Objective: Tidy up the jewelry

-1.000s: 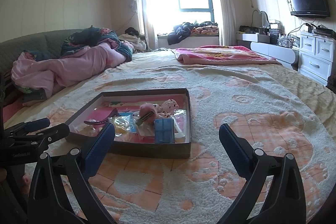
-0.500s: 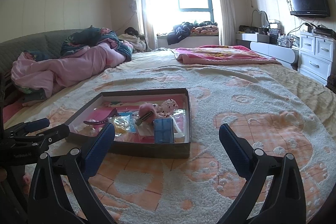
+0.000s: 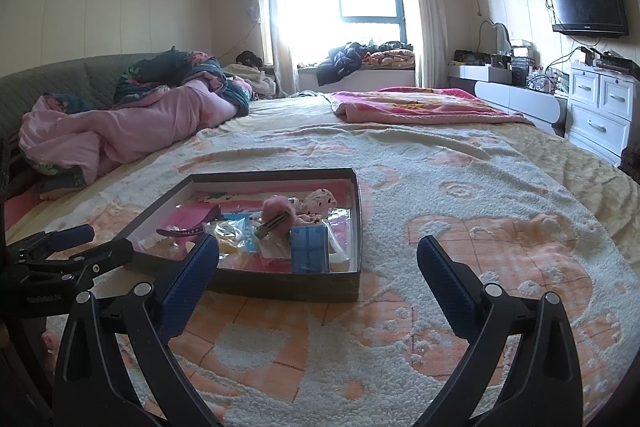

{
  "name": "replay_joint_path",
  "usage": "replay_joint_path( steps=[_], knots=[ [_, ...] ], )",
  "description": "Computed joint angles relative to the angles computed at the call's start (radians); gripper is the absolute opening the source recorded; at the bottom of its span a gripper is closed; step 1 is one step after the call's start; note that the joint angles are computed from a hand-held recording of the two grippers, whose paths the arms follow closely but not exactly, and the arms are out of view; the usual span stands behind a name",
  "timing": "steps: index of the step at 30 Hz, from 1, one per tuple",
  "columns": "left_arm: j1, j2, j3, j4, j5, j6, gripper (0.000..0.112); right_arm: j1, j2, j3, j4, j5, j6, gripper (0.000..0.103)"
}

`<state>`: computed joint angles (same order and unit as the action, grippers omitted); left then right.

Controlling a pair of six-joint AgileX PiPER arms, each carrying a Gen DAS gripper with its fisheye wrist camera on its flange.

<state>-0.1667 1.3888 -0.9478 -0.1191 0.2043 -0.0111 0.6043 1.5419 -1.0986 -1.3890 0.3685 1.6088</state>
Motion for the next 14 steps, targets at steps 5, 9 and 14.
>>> replay_joint_path(
  steps=[5,9,14],
  knots=[
    [0.001,-0.006,0.002,0.006,-0.004,-0.013,0.092,-0.006,-0.001,0.004,-0.003,0.004,0.008,0.097],
    [0.045,0.020,-0.034,0.037,0.037,-0.067,0.092,-0.044,0.009,-0.016,0.071,0.024,-0.036,0.097],
    [0.243,0.149,-0.232,0.107,0.210,-0.182,0.092,-0.227,0.136,-0.230,0.405,0.208,-0.324,0.096]
  ],
)
